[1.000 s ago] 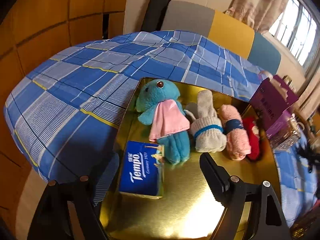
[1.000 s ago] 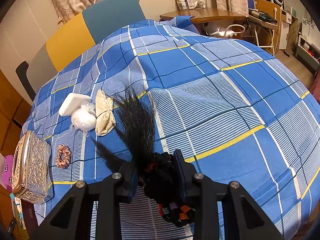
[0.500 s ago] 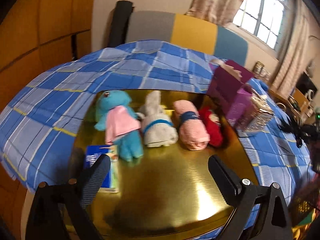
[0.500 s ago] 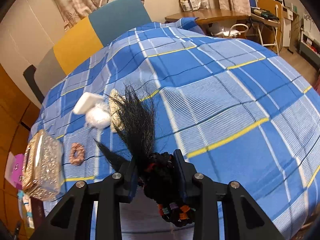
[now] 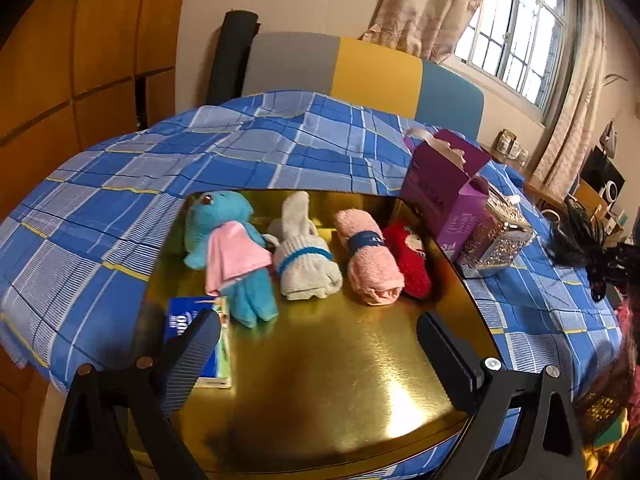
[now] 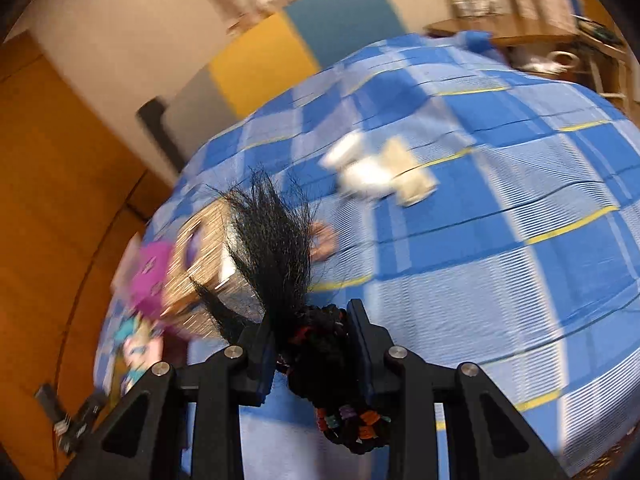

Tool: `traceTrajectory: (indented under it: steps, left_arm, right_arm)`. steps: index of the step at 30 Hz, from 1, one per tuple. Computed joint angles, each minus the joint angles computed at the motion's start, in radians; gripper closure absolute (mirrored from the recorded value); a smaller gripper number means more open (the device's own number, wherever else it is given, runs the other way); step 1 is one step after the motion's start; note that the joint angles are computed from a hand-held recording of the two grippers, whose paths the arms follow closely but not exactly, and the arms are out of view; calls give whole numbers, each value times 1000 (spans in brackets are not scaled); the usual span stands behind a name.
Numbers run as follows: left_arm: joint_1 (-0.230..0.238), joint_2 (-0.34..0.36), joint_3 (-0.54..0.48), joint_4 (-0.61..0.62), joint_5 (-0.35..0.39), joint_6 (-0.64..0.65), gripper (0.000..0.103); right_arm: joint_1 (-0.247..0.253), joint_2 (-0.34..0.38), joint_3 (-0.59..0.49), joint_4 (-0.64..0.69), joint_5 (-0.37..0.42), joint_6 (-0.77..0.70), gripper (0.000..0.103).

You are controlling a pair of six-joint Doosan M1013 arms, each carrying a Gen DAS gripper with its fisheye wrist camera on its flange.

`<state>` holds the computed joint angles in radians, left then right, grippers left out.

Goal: Organize soft objects
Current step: 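Lower the black hair braid into the gold tray and open the right tool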

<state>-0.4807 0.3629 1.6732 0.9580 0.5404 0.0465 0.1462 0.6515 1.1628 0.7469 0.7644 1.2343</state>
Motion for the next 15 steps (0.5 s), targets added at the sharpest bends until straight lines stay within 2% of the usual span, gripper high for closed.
traceTrajectory:
  steps: [5,8,15]
  left_arm:
    - [3,-22,29,62,18,-94,3]
    - [6,-44,57,130,28,-196,3]
    - [12,-91,110,264,109,-400,2]
  right_arm:
    - [53,-4,2,62,79,-107,71]
    - [92,1,-10,95,128,-170,71]
    - [203,40,-87,57,184,-235,71]
